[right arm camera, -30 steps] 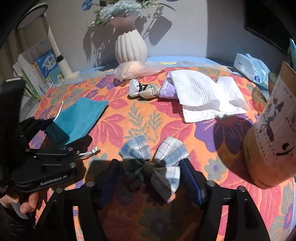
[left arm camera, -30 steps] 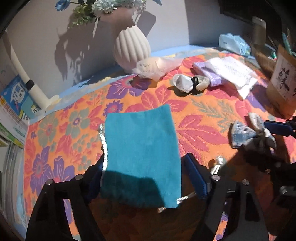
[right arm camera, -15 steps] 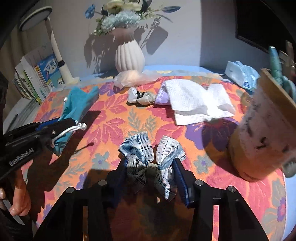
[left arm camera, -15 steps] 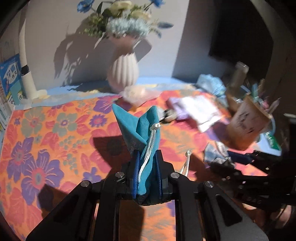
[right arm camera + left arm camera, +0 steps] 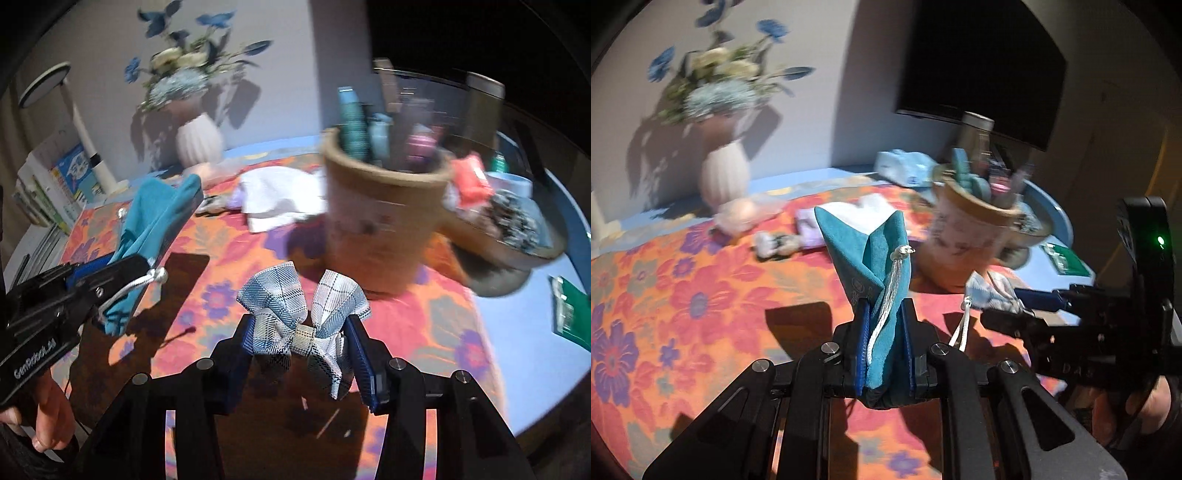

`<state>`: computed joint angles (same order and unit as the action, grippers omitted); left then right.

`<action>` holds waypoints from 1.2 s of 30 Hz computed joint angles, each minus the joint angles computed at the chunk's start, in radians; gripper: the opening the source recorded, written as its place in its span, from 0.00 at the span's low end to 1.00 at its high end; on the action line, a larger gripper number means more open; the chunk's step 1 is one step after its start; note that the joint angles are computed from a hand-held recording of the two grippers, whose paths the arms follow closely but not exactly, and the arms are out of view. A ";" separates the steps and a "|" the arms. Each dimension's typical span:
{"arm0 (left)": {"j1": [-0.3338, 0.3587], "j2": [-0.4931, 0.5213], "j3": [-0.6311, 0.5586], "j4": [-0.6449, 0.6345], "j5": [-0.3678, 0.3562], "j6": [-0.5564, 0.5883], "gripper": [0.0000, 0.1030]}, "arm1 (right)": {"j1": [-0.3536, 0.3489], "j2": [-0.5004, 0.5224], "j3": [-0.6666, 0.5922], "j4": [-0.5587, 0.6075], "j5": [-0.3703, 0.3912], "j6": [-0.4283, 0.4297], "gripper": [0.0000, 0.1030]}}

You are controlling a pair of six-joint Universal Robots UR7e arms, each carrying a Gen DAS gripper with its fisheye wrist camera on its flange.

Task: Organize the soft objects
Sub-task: 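Carry the plaid bow and teal bag into the glass bowl, open both tools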

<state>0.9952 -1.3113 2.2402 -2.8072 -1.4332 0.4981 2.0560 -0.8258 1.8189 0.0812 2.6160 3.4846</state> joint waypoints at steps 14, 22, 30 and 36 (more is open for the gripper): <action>-0.181 -0.028 0.104 0.009 -0.111 -0.013 0.12 | 0.055 -0.237 0.206 0.030 0.141 0.189 0.46; -0.281 0.072 0.087 -0.056 -0.153 -0.040 0.12 | 0.046 -0.395 0.290 -0.039 0.198 0.123 0.46; -0.384 0.241 -0.012 -0.148 -0.083 -0.134 0.12 | -0.052 -0.613 0.358 -0.272 0.176 -0.196 0.46; -0.414 0.392 -0.127 -0.170 0.030 -0.219 0.12 | -0.176 -0.725 0.368 -0.334 0.077 -0.311 0.46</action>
